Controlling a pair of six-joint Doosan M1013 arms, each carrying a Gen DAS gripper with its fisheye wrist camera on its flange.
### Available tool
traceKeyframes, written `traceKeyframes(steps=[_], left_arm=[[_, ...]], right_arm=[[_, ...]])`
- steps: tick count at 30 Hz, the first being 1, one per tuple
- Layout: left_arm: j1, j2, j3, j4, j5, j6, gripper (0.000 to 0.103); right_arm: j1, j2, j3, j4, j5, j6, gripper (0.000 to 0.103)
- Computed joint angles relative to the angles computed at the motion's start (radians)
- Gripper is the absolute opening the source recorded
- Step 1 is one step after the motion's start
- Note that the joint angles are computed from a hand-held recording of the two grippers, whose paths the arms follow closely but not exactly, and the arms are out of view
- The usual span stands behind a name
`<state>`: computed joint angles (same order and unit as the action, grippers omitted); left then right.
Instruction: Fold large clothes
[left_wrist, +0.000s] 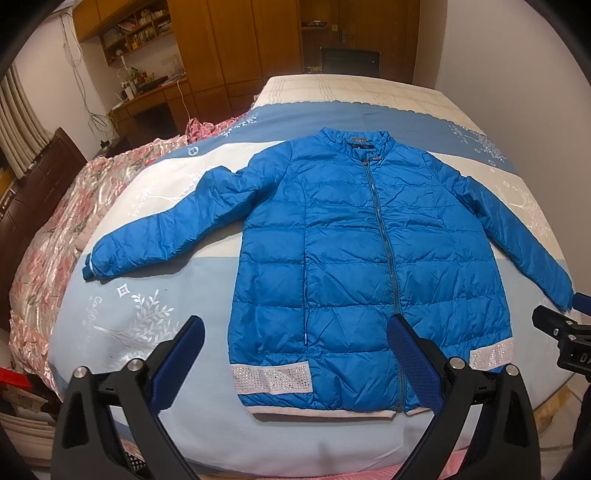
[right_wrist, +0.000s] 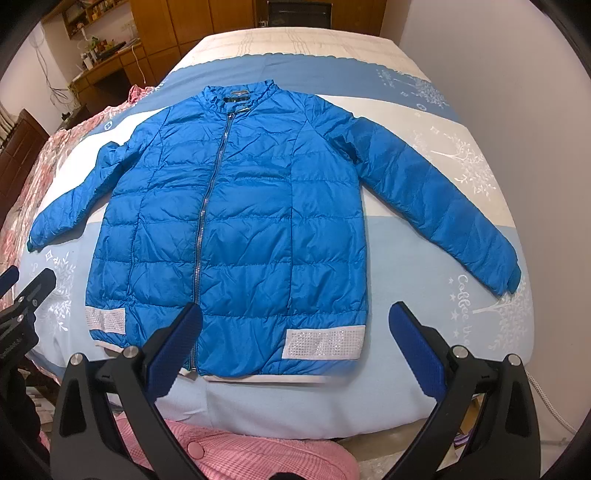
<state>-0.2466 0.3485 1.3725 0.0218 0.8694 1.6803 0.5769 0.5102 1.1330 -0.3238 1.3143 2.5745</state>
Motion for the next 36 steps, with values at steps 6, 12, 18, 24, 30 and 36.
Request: traceKeyframes(steps=[6,12,18,24,30,36], left_arm=[[0.001,0.003,0.004,-0.001,-0.005,0.001,0.099],[0.002,0.006,0.000,-0.005,-0.005,-0.001,0.099],[0.004,0.008,-0.003,-0.008,-0.004,0.007,0.099],[0.004,0.010,-0.008,-0.009,0.000,0.006,0.099],[0.005,0.007,0.000,-0.008,-0.007,0.006,0.099],[0.004,0.007,0.000,-0.007,-0.006,0.005,0.099]], right_arm=[[-0.001,0.001,0.000,0.001,0.002,0.000,0.100],[0.000,0.000,0.000,-0.002,0.001,0.000,0.100],[-0.001,0.000,-0.001,-0.001,0.002,0.000,0.100],[0.000,0.001,-0.001,-0.002,0.002,0.000,0.100],[-0.001,0.000,0.000,-0.002,0.001,-0.001,0.100],[-0.001,0.001,-0.002,-0.003,0.001,-0.001,0.100]])
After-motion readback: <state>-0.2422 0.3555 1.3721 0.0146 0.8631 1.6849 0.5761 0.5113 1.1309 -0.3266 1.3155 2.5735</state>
